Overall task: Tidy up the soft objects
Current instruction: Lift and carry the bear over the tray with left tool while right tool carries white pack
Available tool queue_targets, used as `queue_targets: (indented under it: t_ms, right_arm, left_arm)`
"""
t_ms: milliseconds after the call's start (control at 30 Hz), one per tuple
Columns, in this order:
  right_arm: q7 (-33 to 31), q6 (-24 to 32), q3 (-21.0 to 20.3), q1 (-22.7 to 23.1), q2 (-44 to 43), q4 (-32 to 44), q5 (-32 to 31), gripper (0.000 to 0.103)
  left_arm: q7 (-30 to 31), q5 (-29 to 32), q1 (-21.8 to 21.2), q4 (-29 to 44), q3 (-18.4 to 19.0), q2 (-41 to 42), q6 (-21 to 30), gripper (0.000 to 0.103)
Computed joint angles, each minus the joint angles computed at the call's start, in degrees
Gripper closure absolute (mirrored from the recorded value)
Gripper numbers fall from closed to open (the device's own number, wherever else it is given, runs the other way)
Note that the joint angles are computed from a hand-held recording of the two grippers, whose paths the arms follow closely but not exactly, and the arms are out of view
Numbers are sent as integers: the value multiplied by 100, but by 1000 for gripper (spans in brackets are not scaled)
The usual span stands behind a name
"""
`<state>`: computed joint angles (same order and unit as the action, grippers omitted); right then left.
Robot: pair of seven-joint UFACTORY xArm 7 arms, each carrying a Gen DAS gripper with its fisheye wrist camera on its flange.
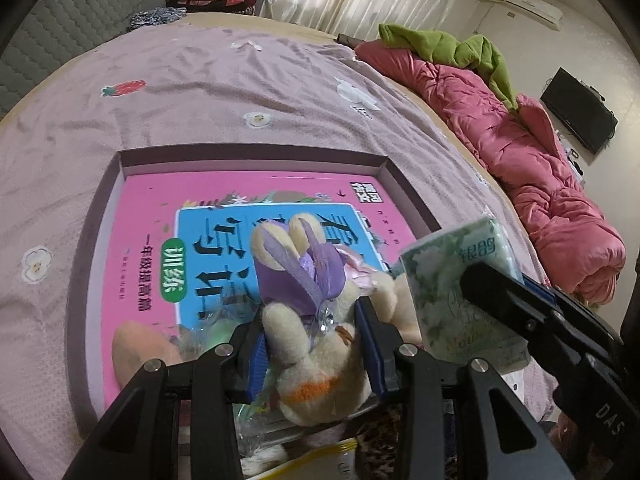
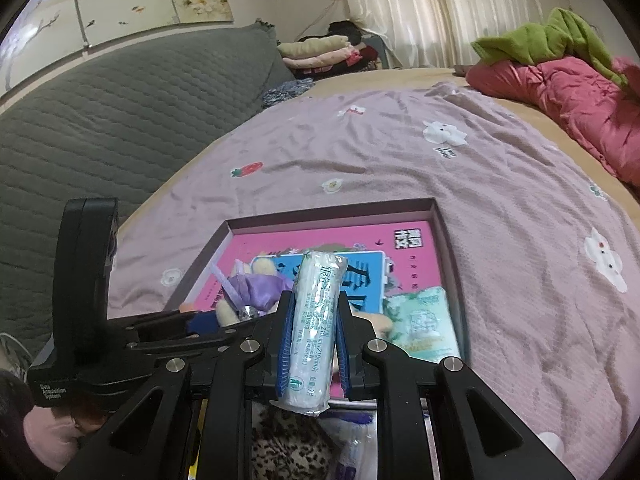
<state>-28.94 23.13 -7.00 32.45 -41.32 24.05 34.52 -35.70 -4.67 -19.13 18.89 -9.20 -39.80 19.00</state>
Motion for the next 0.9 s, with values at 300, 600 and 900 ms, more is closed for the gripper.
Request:
queue_targets:
  t_ms: [300, 600, 900]
  right_arm:
    - [-285, -272, -8, 387, 429, 127, 279, 84]
    - [-545, -450, -94, 445, 650, 67, 545, 84]
    - [-657, -603, -124, 389, 632, -60, 547, 82]
  left_arm:
    - [20, -1, 39, -162, 69, -193, 3, 63]
    - [112, -2, 30, -148, 96, -146, -12, 63]
    - [112, 6, 36, -125, 54, -108, -17, 63]
